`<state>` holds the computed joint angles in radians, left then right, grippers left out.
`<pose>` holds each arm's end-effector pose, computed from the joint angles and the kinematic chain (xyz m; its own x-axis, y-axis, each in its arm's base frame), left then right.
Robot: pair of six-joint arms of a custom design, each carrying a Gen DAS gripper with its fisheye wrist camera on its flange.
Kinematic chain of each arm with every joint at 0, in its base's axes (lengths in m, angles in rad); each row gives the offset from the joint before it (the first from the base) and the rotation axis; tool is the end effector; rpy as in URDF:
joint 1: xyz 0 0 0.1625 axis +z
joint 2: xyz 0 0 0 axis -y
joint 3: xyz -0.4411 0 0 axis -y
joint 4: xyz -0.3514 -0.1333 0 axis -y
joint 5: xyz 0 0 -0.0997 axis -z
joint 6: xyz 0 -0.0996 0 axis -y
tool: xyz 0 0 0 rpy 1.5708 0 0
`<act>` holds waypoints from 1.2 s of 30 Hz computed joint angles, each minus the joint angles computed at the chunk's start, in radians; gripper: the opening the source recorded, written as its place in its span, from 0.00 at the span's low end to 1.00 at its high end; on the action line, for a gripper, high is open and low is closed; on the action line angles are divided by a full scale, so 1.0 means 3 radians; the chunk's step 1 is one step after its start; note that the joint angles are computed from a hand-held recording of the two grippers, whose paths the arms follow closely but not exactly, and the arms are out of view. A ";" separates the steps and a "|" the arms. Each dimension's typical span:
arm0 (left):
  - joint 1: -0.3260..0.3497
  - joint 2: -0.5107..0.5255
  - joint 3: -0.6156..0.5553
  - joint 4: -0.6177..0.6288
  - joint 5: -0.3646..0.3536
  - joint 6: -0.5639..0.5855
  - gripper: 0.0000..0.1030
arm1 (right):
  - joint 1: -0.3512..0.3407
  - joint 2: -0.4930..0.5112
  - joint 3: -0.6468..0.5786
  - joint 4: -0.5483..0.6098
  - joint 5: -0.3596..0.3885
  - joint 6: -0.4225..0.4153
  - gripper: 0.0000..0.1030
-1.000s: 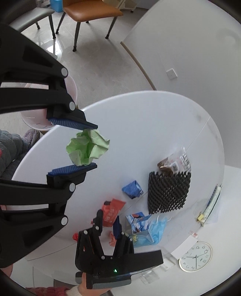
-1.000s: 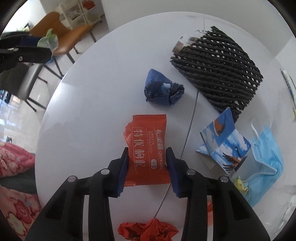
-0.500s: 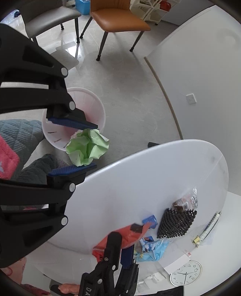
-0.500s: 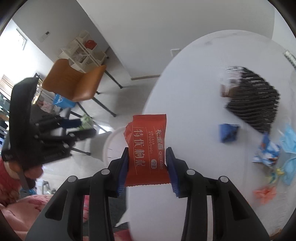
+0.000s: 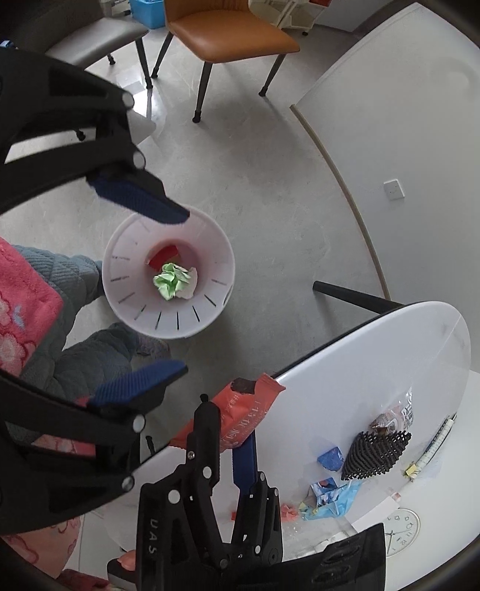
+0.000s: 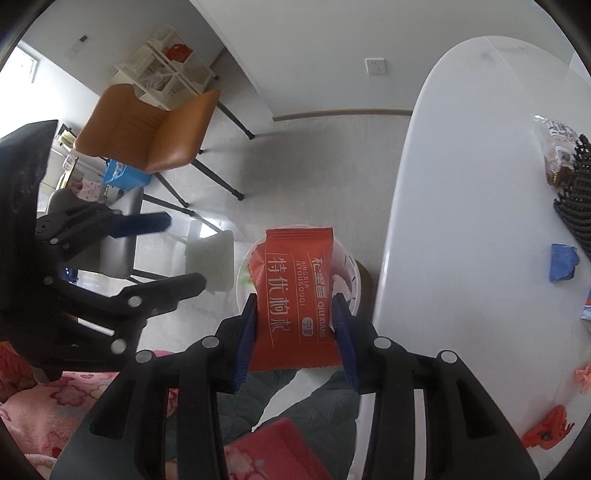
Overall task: Collect trash
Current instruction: 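Carry both items over the white bin and open both grippers to drop them, then grasp the blue crumpled paper with the left gripper while the right gripper grasps the red crumpled paper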
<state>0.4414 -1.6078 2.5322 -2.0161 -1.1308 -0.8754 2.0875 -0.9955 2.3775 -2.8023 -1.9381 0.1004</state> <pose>-0.1440 -0.2624 0.1969 -0.7499 0.2868 -0.5961 0.3536 0.9354 0.0051 0.2778 -0.2914 0.0806 -0.8299 -0.4192 0.3683 -0.4073 0.9062 0.1136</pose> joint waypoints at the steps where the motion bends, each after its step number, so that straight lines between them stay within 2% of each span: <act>1: 0.0025 -0.0022 -0.0007 0.0017 0.0011 0.0039 0.77 | 0.0011 0.0052 -0.0006 -0.0027 -0.0005 0.0021 0.40; 4: 0.0069 -0.0185 -0.0035 0.0182 0.0047 0.0107 0.83 | 0.0061 0.0148 -0.0058 -0.0019 -0.0019 0.0091 0.40; 13: 0.0118 -0.0421 -0.0085 0.0464 0.0113 0.0163 0.84 | 0.0135 0.0259 -0.0139 0.0087 0.0001 0.0181 0.40; 15: 0.0114 -0.0476 -0.0094 0.0531 0.0111 0.0153 0.86 | 0.0150 0.0316 -0.0178 0.0096 0.0035 0.0188 0.48; 16: 0.0106 -0.0492 -0.0097 0.0561 0.0120 0.0140 0.87 | 0.0161 0.0326 -0.0191 0.0103 0.0033 0.0199 0.60; 17: 0.0087 -0.0517 -0.0097 0.0603 0.0137 0.0115 0.88 | 0.0180 0.0325 -0.0196 0.0103 0.0001 0.0217 0.68; 22: 0.0065 -0.0580 -0.0104 0.0666 0.0150 0.0048 0.88 | 0.0235 0.0274 -0.0234 0.0105 -0.0189 0.0364 0.84; 28: 0.0029 -0.0538 -0.0118 0.0638 0.0146 0.0015 0.88 | 0.0291 0.0092 -0.0200 0.0032 -0.0540 0.0531 0.98; 36: -0.0027 -0.0148 -0.0174 0.0153 0.0128 0.0197 0.90 | 0.0186 -0.0528 0.0069 0.0083 -0.1007 0.0799 0.98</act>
